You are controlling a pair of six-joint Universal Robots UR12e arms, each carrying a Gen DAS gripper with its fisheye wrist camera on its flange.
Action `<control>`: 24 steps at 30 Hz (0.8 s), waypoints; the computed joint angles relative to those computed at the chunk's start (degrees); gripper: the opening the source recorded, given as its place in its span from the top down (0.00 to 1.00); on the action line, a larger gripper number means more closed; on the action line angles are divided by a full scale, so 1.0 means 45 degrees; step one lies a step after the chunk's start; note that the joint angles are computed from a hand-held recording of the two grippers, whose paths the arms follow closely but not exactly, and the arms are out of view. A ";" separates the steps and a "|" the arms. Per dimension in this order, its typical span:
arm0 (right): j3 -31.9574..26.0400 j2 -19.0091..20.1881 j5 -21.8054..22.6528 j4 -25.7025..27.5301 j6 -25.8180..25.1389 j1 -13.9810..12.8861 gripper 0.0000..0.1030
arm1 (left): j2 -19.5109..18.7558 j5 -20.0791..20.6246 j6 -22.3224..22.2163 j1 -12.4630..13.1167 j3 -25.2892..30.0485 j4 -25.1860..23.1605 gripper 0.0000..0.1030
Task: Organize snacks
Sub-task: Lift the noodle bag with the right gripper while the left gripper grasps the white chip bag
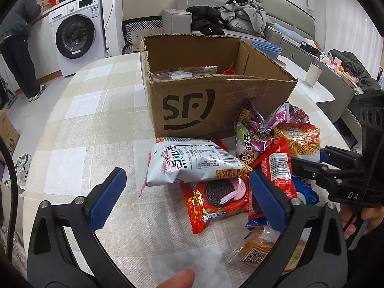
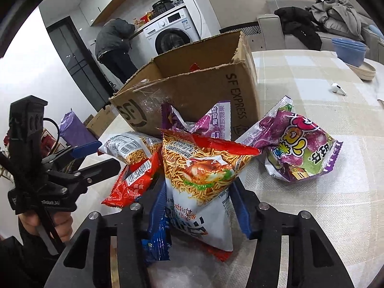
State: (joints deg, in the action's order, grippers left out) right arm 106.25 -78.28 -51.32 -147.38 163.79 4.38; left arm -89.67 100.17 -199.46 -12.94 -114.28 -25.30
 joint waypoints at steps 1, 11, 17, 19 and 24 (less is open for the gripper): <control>0.0025 -0.0027 -0.0033 -0.0060 -0.0020 -0.0031 0.50 | -0.0009 -0.0036 0.0007 0.0010 0.0003 -0.0028 0.01; 0.0174 -0.0031 0.0640 -0.0683 0.0632 -0.0447 0.51 | -0.0286 -0.0327 0.0066 -0.0039 0.0241 -0.0200 0.01; 0.0229 -0.0083 0.0698 -0.1018 0.0821 -0.0536 0.51 | -0.0588 -0.0057 0.0273 -0.0129 0.0647 -0.0625 0.01; 0.0270 -0.0102 0.0713 -0.1089 0.0783 -0.0566 0.51 | -0.0650 -0.0059 0.0286 -0.0091 0.0722 -0.0746 0.01; 0.0329 -0.0132 0.0719 -0.1220 0.0851 -0.0584 0.51 | -0.0778 -0.0265 0.0147 0.0060 0.0874 -0.1120 0.01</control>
State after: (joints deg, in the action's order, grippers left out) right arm 107.73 -78.87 -48.08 -152.87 167.62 1.75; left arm -93.17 98.98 -198.80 -12.67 -110.35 -30.34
